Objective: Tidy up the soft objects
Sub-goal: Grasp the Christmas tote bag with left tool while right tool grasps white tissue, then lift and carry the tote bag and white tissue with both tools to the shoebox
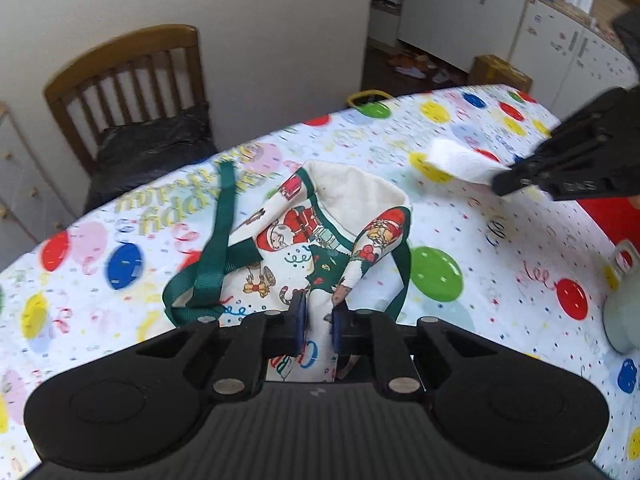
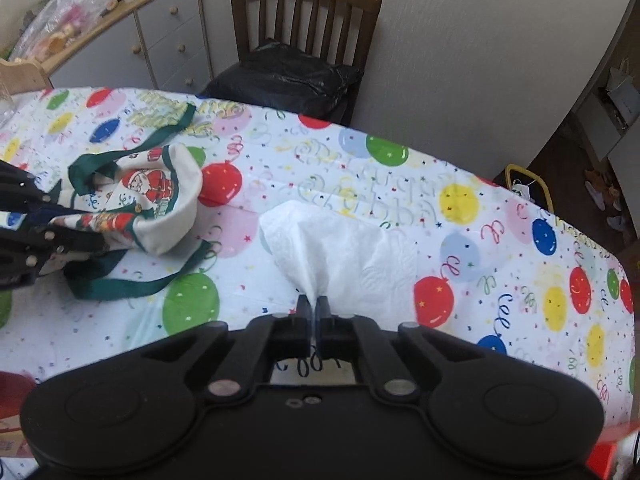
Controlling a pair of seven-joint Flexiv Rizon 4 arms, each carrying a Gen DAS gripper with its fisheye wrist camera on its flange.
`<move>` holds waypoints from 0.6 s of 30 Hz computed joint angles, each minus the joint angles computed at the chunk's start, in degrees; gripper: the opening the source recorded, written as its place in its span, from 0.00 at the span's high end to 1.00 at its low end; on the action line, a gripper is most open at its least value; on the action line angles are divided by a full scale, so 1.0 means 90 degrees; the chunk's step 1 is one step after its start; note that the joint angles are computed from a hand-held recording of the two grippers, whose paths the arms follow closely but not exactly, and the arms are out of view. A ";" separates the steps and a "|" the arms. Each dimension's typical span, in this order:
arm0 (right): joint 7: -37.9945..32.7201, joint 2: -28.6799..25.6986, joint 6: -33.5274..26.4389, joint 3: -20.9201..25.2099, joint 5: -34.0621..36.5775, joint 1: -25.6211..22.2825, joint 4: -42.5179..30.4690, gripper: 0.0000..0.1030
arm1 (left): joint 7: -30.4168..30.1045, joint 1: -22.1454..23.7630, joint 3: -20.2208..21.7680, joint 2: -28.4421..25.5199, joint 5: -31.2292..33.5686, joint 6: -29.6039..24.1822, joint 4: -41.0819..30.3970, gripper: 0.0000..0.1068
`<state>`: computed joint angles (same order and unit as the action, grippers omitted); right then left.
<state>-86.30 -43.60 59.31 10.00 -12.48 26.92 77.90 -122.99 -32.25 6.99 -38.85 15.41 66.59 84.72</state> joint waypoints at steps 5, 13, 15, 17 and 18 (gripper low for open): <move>-0.0010 0.0372 0.0259 0.0087 0.0116 -0.0115 0.0345 0.99 | -0.0459 -0.0203 0.0284 0.0293 0.0259 -0.0100 0.0086 0.89; -0.0110 0.1010 0.0663 0.0252 0.0314 -0.0307 0.0958 0.99 | -0.1361 -0.0488 0.0410 0.0782 0.1090 -0.0765 -0.0055 0.90; -0.0079 0.1197 0.0819 0.0248 0.0332 -0.0328 0.1177 0.99 | -0.1558 -0.0503 0.0338 0.0920 0.1288 -0.0937 -0.0078 0.91; -0.0124 0.1371 0.0901 0.0326 0.0396 -0.0405 0.1349 0.99 | -0.1708 -0.0521 0.0256 0.1046 0.1498 -0.1122 -0.0108 0.91; -0.0134 0.1456 0.0948 0.0342 0.0414 -0.0425 0.1436 0.99 | -0.1776 -0.0540 0.0214 0.1105 0.1608 -0.1241 -0.0140 0.91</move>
